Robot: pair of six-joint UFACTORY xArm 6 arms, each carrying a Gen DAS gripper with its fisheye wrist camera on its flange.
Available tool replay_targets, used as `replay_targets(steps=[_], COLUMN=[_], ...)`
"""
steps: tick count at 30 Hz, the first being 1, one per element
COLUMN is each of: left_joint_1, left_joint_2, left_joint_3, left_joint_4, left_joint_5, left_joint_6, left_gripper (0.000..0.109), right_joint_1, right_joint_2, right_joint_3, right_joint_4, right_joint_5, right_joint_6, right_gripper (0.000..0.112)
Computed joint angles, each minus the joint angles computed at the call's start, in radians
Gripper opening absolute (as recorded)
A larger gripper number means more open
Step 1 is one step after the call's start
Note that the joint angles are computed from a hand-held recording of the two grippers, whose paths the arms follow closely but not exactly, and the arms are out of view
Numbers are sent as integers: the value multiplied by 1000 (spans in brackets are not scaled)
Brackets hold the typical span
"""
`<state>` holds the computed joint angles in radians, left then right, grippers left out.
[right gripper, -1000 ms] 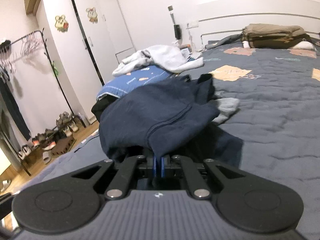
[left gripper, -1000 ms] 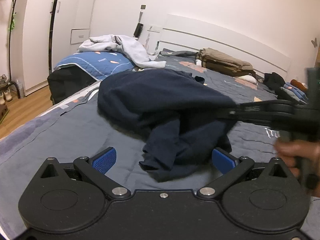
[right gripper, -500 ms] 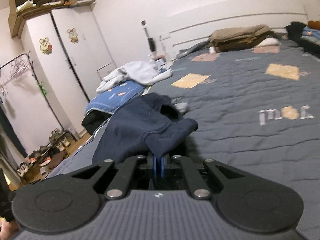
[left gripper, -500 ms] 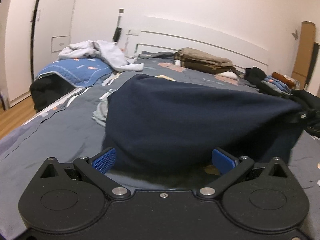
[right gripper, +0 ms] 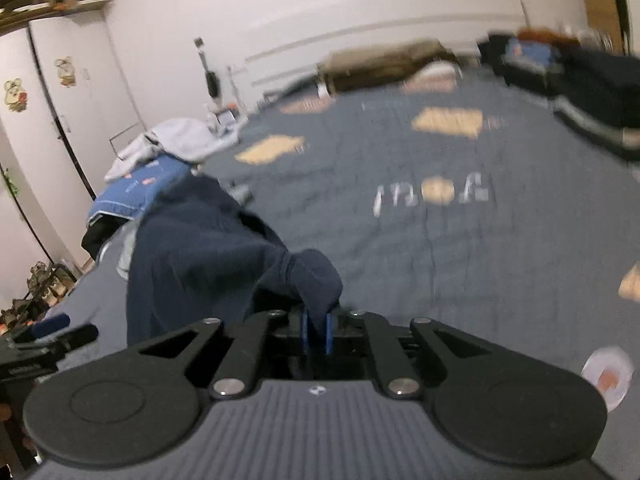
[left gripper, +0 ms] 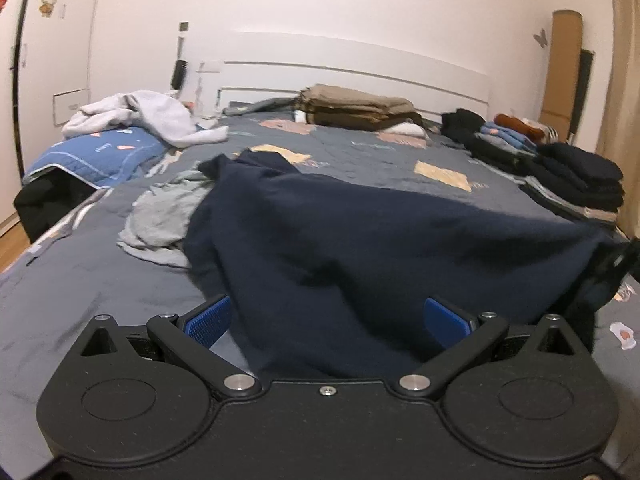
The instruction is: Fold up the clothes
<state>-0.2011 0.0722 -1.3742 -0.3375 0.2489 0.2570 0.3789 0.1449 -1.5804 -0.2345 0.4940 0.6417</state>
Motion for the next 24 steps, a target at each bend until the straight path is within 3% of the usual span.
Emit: replay_targets(steps=[4,6,13,18,24], left_joint_1=[-27,-35,-25,-7,3], left_joint_2=[1,9,37,44,73], left_joint_3=[9,12,-5,-4,-23], left_joint_4=[-23,-3,117,239,374], left_joint_5=[0,-11,14,38,67], left_joint_6=[74,86,-4,-95,-216], left_gripper=[103,103,103,103,103], right_joint_1=[8,6,-6,-4,-13], right_joint_2=[-12,-38,-91,-112,-109], right_joint_3=[84,144,225,251,267], right_joint_4=[-3,0,-64,-49,-139], right_joint_5=[-49,-122,-231,-245,-269], right_joint_6=[84,92,101,64,168], right_gripper=[30,41,66,68,68])
